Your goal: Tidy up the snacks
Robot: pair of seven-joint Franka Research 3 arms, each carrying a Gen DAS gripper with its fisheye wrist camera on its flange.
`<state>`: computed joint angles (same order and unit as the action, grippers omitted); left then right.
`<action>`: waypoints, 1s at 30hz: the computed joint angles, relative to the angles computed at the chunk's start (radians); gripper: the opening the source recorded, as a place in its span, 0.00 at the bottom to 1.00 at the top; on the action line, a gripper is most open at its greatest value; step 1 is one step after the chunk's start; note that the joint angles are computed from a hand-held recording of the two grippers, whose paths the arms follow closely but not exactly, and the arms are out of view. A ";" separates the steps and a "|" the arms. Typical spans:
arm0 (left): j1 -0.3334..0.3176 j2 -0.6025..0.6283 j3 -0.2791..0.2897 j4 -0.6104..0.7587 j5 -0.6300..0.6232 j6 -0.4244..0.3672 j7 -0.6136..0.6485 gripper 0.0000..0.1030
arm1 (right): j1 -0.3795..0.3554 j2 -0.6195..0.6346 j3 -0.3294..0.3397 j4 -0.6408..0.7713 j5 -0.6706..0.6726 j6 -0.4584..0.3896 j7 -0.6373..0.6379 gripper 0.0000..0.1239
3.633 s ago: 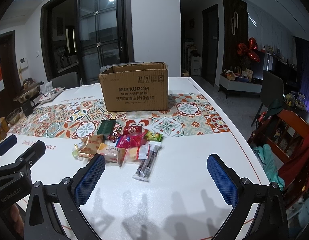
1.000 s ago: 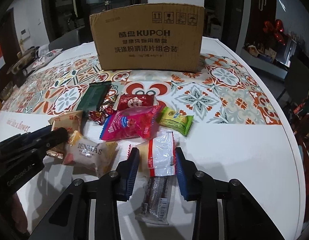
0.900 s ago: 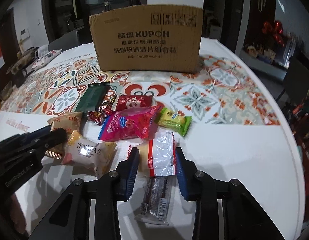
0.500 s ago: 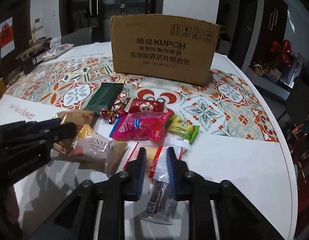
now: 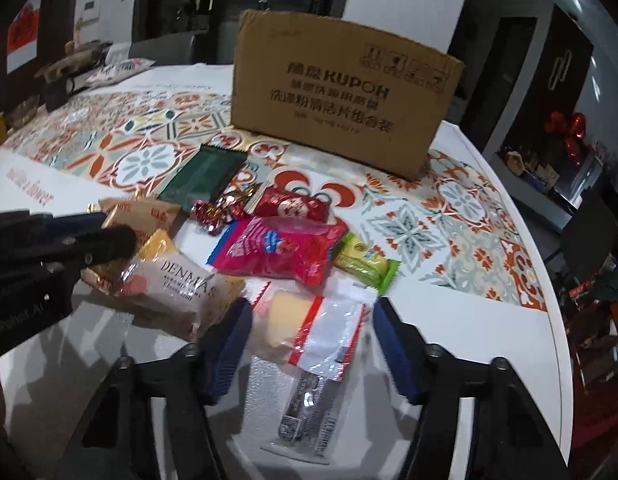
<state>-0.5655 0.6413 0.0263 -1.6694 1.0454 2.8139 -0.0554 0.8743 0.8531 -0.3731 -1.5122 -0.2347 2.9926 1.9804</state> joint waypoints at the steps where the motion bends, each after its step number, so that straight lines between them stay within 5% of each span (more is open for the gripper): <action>1: 0.000 0.000 0.000 0.000 0.000 0.001 -0.001 0.27 | -0.002 0.002 0.003 0.002 0.000 -0.006 -0.004 0.44; 12: -0.001 0.000 0.000 0.001 -0.002 -0.004 0.004 0.27 | 0.171 0.053 -0.220 -0.022 -0.063 0.064 0.096 0.19; 19: -0.001 0.000 -0.004 0.002 -0.007 -0.009 0.010 0.27 | 0.161 0.025 -0.196 -0.063 0.016 0.134 0.031 0.03; 23: -0.008 -0.008 -0.001 -0.003 0.003 -0.021 0.012 0.25 | 0.084 -0.015 -0.092 -0.078 0.080 0.134 -0.041 0.02; 30: -0.033 -0.051 0.009 -0.026 0.094 -0.069 -0.065 0.23 | 0.106 -0.035 -0.099 -0.111 0.171 0.177 -0.103 0.02</action>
